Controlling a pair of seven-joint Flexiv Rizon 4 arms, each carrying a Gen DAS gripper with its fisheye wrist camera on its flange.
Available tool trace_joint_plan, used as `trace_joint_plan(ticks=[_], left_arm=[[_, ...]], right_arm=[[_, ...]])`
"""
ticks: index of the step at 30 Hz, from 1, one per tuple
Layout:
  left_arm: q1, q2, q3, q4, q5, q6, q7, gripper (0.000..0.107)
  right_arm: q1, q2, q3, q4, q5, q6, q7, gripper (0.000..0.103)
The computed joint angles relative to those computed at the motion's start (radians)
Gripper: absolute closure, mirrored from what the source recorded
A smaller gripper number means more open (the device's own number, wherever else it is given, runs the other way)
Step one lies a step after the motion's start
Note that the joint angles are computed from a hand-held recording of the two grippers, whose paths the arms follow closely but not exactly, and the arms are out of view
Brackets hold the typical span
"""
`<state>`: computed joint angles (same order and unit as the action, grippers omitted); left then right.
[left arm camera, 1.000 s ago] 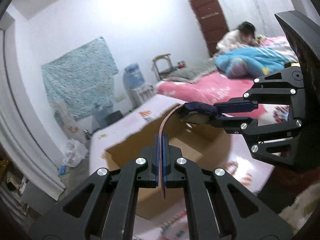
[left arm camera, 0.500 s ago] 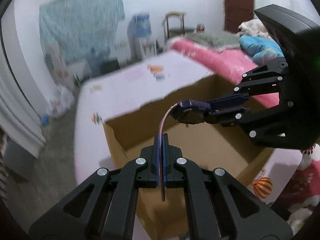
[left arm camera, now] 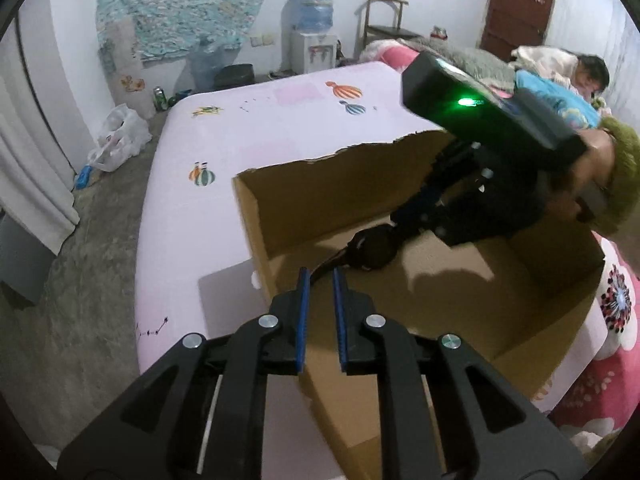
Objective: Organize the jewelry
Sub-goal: 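Lift the pink watch with both tools and lower it into the cardboard box, then open both tools to release the watch and withdraw from the box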
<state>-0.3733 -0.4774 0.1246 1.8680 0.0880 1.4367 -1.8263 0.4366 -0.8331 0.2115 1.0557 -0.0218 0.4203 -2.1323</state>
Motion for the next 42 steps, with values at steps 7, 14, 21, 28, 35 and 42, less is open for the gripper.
trace_joint_plan(ticks=[7,14,21,28,35,42], left_arm=[[-0.053,0.055,0.056,0.113,0.001,0.150,-0.072,0.086],[-0.221,0.080,0.234,0.178,-0.007,0.288,-0.146,0.080],[-0.489,0.088,0.470,0.303,-0.134,0.427,-0.173,0.073],[-0.560,0.098,0.444,0.459,-0.262,0.509,-0.190,0.070],[-0.353,0.075,0.173,0.509,-0.262,0.461,-0.218,0.070],[-0.432,0.017,0.178,0.476,-0.384,0.398,-0.114,0.071]], right_arm=[[0.016,0.029,-0.038,0.062,-0.059,0.099,0.039,0.077],[-0.013,0.116,-0.043,0.198,-0.072,0.180,0.123,0.073],[-0.129,0.391,0.022,0.482,0.050,0.439,0.159,0.057],[-0.250,0.666,0.114,0.775,0.442,0.612,0.035,0.054],[-0.201,0.672,0.108,0.927,0.805,0.628,0.023,0.054],[-0.128,0.543,0.134,0.935,0.838,0.691,0.143,0.058]])
